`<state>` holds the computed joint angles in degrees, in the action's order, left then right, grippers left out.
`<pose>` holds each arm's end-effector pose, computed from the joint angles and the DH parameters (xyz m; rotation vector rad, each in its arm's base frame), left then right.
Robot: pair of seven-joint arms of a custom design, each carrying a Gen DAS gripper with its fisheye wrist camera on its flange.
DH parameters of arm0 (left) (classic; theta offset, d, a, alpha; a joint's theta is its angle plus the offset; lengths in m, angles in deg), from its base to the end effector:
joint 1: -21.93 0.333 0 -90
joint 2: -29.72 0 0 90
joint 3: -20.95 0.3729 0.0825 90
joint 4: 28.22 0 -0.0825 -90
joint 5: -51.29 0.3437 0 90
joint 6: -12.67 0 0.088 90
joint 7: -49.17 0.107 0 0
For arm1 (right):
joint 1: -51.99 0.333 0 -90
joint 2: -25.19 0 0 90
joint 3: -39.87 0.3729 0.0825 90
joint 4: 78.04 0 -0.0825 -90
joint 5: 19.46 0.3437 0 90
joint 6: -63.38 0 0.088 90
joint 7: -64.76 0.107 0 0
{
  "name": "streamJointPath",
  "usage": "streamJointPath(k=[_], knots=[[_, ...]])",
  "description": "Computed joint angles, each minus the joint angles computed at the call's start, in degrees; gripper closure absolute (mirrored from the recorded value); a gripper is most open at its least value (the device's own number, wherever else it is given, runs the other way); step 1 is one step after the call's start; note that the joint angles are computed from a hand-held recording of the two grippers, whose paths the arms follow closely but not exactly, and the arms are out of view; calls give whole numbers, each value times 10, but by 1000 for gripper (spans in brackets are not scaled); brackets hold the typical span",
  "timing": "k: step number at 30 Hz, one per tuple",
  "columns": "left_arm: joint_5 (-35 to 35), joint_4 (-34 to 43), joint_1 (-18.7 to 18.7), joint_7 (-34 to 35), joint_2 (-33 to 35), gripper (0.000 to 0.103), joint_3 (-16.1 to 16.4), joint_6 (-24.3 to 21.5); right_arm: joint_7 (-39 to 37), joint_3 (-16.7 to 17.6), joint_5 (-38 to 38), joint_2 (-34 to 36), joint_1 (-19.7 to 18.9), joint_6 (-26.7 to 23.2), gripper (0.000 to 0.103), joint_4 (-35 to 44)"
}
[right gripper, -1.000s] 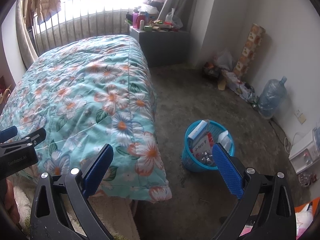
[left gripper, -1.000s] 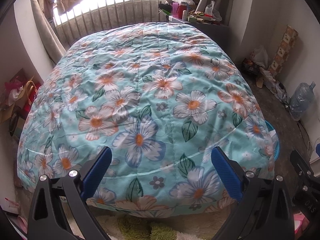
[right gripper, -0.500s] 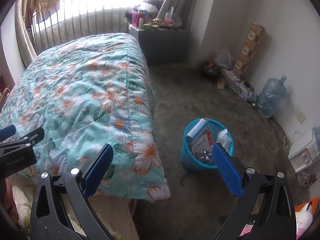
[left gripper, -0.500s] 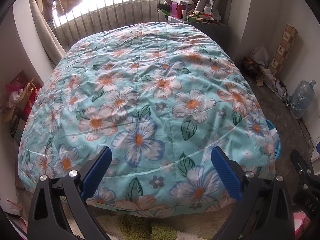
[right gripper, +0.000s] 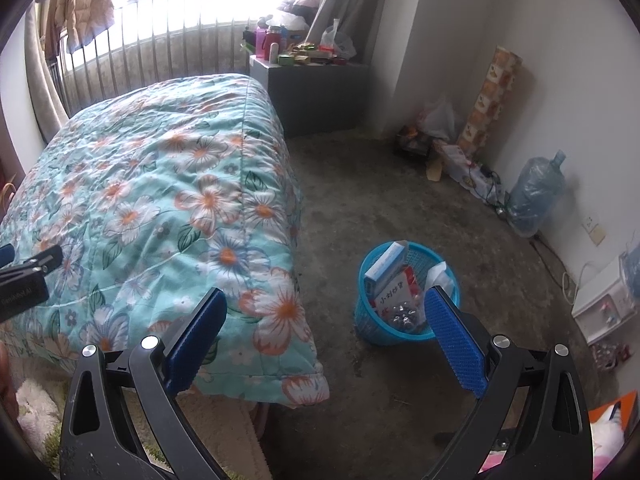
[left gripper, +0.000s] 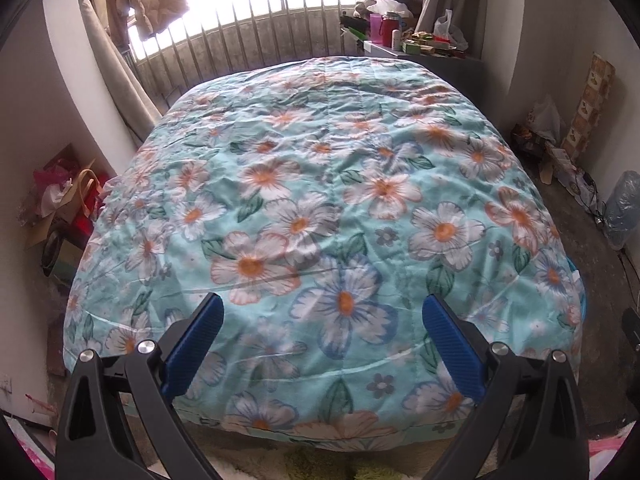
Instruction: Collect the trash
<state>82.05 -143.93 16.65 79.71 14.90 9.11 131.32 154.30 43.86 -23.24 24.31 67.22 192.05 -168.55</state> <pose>0.4403 -0.1228 0.6613 -2.2120 1.2425 -0.2933 0.5252 0.1816 0.7642 -2.1108 1.4502 -0.5987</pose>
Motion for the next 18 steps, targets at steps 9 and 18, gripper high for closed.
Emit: streamJointPath(k=[9, 18], knots=[[-10, -25, -5, 1, -23, 6, -3, -17, 0, -4, -6, 8, -3, 2, 8, 13], [-2, -17, -9, 0, -22, 6, -9, -25, -6, -7, -4, 5, -8, 4, 8, 11]])
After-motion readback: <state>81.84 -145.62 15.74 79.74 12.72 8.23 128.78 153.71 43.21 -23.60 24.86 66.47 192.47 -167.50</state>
